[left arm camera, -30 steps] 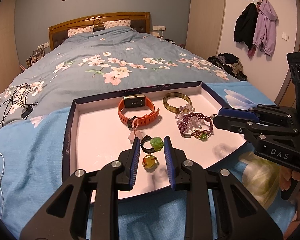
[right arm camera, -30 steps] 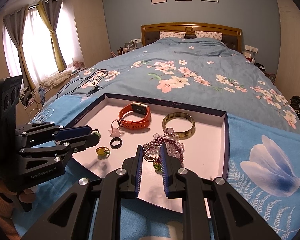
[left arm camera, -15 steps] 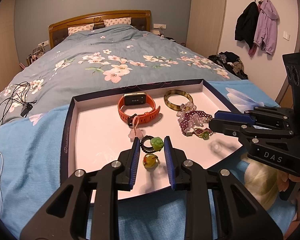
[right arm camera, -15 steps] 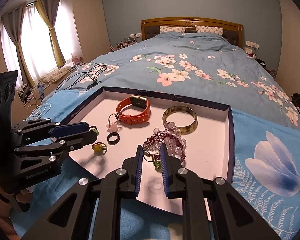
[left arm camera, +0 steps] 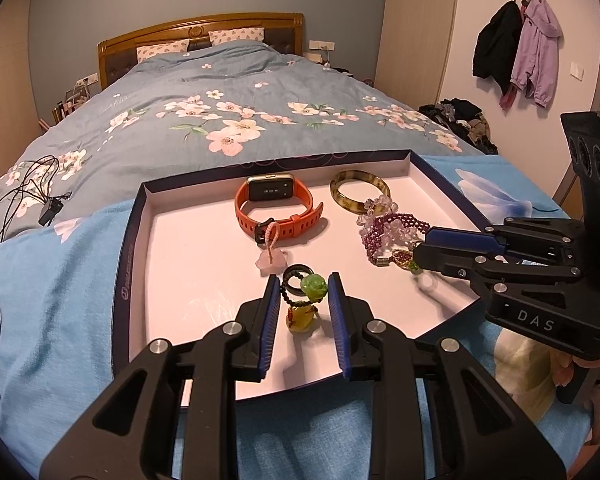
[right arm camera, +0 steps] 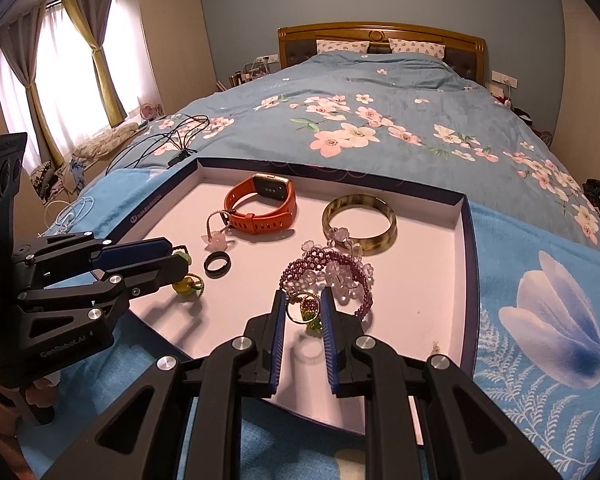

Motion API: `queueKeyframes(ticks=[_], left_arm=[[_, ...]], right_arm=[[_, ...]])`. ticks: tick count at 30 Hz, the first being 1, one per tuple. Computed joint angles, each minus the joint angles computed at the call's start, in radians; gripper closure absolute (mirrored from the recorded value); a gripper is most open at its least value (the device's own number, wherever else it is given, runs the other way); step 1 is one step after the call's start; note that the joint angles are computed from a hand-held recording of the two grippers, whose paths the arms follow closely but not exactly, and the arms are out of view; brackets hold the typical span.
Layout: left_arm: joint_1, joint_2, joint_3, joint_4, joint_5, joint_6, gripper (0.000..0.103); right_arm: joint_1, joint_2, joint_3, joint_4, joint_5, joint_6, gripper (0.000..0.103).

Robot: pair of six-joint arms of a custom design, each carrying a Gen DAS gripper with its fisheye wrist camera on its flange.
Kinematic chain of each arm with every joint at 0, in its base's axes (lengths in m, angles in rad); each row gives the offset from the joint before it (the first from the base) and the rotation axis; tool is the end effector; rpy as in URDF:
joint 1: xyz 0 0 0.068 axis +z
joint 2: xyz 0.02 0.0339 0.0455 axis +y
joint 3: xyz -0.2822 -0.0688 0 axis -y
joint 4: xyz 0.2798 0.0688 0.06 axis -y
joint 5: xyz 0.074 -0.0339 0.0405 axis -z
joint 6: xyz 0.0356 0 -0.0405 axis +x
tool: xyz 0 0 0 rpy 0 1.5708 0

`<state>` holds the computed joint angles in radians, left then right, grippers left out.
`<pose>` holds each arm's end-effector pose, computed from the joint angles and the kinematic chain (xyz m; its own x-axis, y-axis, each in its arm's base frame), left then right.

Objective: Organize jewelry

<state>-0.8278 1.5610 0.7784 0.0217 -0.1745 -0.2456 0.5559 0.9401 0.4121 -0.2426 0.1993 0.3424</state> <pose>0.2325 -0.2439 0.1657 -0.6082 0.3081 -0.7316 0.5076 0.8595 -0.0600 0.1767 0.1015 0.1764 -0.6905 -0.0415 -0.7221 -0.1749 0.9783 0.1110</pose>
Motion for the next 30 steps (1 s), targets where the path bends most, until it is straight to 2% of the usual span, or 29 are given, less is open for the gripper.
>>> queueKeyframes(ticks=[26, 30], left_arm=[[0.011, 0.034, 0.021, -0.015, 0.013, -0.018, 0.077], [0.008, 0.029, 0.016, -0.012, 0.005, -0.023, 0.07]], right_arm=[[-0.002, 0.073, 0.019, 0.017, 0.01, 0.02, 0.087], [0.007, 0.057, 0.01, 0.02, 0.017, 0.03, 0.086]])
